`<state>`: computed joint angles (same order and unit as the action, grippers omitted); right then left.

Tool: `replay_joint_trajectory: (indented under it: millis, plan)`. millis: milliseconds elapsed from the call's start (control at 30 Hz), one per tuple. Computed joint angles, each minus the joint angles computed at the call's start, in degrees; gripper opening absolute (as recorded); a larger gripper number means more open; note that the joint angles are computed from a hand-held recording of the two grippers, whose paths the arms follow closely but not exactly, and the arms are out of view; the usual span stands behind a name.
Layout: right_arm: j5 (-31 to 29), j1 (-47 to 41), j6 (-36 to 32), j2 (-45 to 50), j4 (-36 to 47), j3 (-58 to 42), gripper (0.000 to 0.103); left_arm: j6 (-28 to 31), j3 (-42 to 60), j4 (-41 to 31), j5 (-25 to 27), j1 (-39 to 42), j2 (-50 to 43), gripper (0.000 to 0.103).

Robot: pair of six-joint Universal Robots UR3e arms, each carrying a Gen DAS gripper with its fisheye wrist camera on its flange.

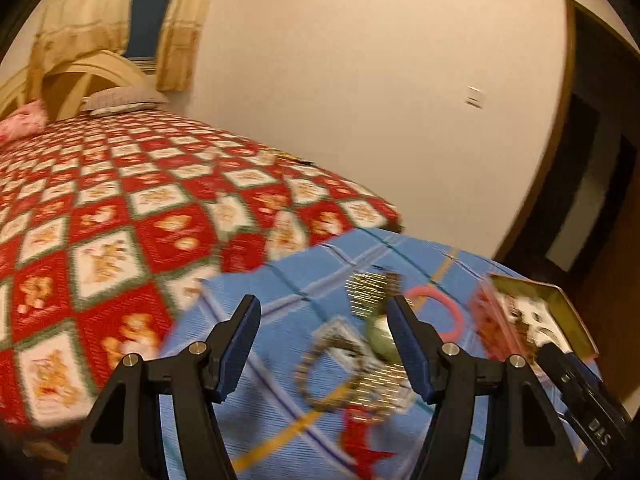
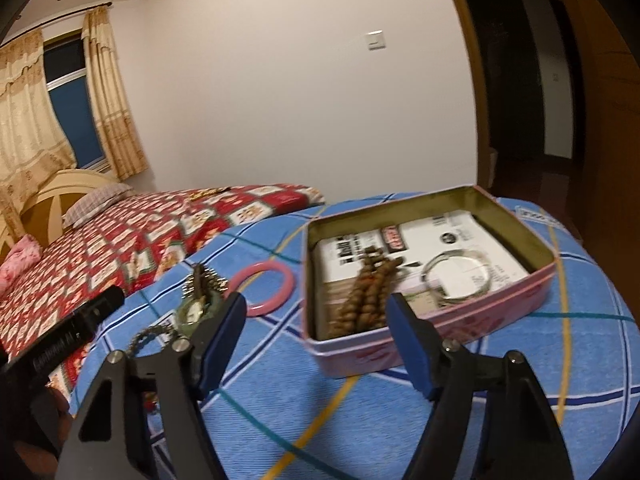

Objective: Organize jewelry
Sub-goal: 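Reach the left tool to the green jade bangle and grasp it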

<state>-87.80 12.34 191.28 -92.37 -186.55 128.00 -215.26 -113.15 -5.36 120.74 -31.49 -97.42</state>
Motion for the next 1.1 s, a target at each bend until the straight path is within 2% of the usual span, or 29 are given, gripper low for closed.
replay_joint_trajectory:
  millis: [200, 333, 433, 533, 667, 833, 967, 1067, 1100]
  plan:
    - [3.34, 2.94, -0.71, 4.39, 3.95, -5.06, 0.065, 0.45, -5.34, -1.91, 1.64, 3.67, 5.42, 0.066]
    - [3.77, 5.71, -1.68, 7.60, 5.44, -8.86, 0.063, -0.34, -8.42, -1.59, -1.96, 6.71, 8.02, 0.066]
    - [3.55, 8.25, -3.33, 10.93, 9.09, -13.65, 0.056, -0.25, -8.70, -1.63, -2.89, 7.43, 8.40, 0.066]
    - [2.83, 10.23, -4.49, 14.41, 11.44, -18.37, 0.056, 0.44, -8.40, -1.61, -2.47, 6.95, 8.14, 0.066]
    - [4.03, 11.04, -4.11, 19.46, 19.18, -26.47, 0.056, 0.86, -8.42, -1.28, -2.23, 6.70, 7.98, 0.066]
    - [6.68, 10.14, -2.50, 24.45, 26.10, -34.13, 0.066, 0.47, -8.56, -1.86, -2.99, 6.97, 8.30, 0.066]
    - [5.33, 11.01, -3.63, 26.29, 29.31, -37.78, 0.066, 0.42, -8.23, -2.15, -3.57, 7.21, 8.13, 0.066]
    - [4.29, 11.56, -4.93, 27.79, 33.04, -40.86, 0.060, 0.77, -7.62, -2.40, -3.45, 6.89, 7.67, 0.066]
    - [4.65, 11.32, -5.53, 27.24, 32.72, -40.10, 0.048, 0.85, -7.42, -2.39, -3.34, 6.73, 7.48, 0.066]
